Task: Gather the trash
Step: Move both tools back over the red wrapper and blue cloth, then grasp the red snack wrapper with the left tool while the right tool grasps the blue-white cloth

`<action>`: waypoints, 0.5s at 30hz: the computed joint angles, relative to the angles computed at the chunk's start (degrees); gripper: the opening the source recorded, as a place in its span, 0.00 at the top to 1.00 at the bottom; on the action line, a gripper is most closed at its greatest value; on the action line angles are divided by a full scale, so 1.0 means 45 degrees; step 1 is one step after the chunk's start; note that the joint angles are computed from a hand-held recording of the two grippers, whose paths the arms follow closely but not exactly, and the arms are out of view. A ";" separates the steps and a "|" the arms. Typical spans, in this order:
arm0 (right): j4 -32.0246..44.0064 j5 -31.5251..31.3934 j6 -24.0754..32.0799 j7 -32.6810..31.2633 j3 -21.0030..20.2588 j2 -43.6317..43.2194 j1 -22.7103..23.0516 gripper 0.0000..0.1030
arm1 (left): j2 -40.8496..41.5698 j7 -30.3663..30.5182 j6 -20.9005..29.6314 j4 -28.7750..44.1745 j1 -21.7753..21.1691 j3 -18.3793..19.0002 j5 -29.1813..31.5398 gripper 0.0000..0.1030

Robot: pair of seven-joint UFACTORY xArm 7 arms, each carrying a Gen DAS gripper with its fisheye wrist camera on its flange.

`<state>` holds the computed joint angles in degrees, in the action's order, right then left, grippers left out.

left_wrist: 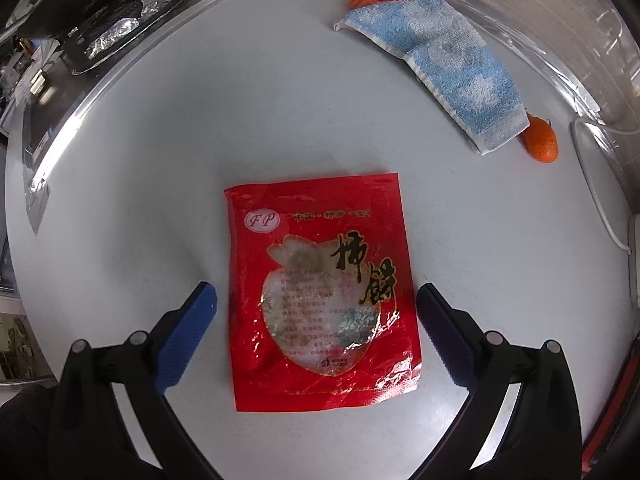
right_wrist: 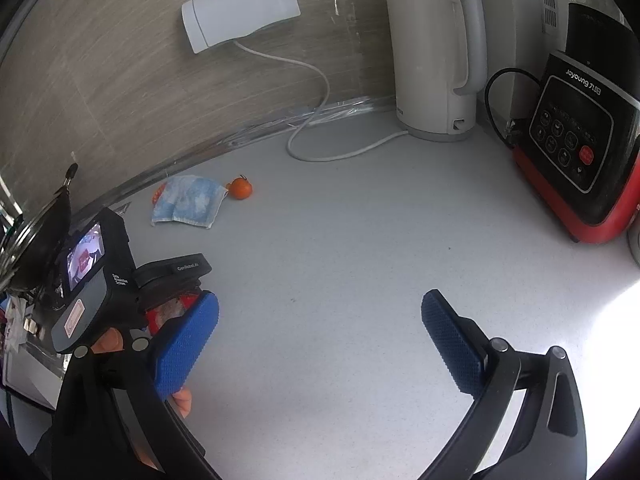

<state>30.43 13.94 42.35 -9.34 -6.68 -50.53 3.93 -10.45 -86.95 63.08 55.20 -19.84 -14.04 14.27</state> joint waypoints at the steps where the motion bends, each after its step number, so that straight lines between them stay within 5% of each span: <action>1: 0.0022 0.0007 -0.0004 0.0001 -0.0007 0.0028 0.0014 0.02 | -0.0010 -0.0001 0.0003 -0.0004 -0.0006 -0.0003 -0.0005 0.07; 8: 0.0315 0.0076 -0.0348 -0.0054 0.0195 0.0694 0.0331 0.02 | -0.0223 0.0111 -0.0051 -0.0246 0.0067 0.0048 0.0033 0.08; 15: 0.0957 0.0131 -0.1506 -0.0302 0.0685 0.2547 0.1022 0.02 | -0.1273 0.1819 -0.0849 -0.1290 0.0320 0.0200 0.0648 0.38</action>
